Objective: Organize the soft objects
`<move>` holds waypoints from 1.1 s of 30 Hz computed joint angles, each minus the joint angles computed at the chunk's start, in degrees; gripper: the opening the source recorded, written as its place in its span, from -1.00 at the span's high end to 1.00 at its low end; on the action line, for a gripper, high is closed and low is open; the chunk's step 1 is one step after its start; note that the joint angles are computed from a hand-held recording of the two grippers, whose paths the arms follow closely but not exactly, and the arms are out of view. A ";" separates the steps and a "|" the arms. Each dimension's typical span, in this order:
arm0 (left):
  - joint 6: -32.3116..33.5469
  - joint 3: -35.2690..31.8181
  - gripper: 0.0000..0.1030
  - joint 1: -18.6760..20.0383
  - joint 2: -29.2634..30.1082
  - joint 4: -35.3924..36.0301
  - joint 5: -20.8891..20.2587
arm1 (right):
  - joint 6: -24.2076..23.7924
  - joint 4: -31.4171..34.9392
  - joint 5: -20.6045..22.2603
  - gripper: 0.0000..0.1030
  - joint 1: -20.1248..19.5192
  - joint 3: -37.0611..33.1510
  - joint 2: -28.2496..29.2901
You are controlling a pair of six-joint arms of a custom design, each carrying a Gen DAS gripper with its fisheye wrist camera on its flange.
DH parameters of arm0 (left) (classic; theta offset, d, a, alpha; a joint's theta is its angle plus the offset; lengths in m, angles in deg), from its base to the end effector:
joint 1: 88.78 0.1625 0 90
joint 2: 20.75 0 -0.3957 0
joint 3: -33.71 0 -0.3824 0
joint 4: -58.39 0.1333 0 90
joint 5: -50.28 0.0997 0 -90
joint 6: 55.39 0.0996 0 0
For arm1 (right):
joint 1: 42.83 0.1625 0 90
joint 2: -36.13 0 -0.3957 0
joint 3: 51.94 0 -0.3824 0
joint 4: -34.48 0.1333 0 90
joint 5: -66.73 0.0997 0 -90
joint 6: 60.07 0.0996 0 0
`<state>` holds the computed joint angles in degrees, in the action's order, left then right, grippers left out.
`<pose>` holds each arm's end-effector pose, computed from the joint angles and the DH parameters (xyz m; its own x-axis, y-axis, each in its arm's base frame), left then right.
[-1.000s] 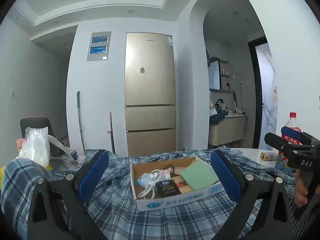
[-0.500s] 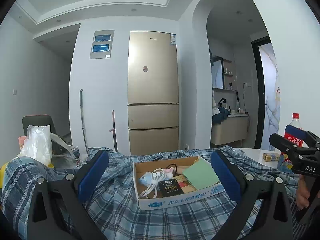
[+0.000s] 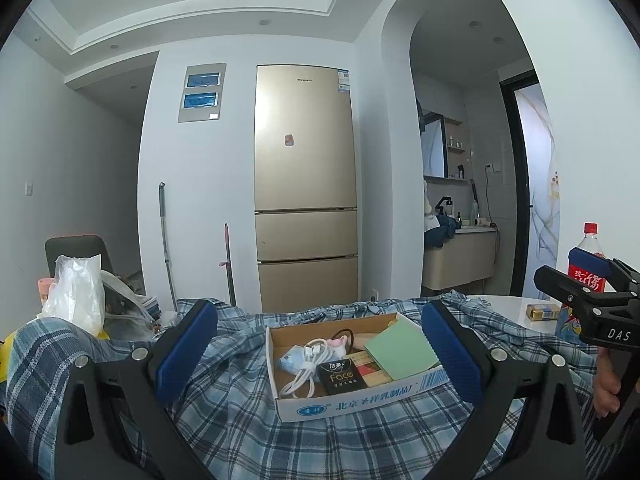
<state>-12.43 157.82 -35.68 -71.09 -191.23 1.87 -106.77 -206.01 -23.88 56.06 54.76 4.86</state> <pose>-0.1053 -0.4723 0.1940 -0.6990 -0.0194 -0.7149 0.7103 0.0971 -0.6972 0.2166 -0.5292 0.0684 -0.6496 -0.2844 0.7051 -0.7475 0.0696 -0.6606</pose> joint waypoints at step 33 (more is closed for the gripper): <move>0.67 -0.12 -1.00 0.00 -0.29 0.69 0.02 | 1.44 1.37 -0.82 -1.00 -0.23 -0.07 -0.59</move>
<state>-11.76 157.70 -35.67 -71.38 -190.54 1.88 -105.32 -204.64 -24.70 55.83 54.69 4.27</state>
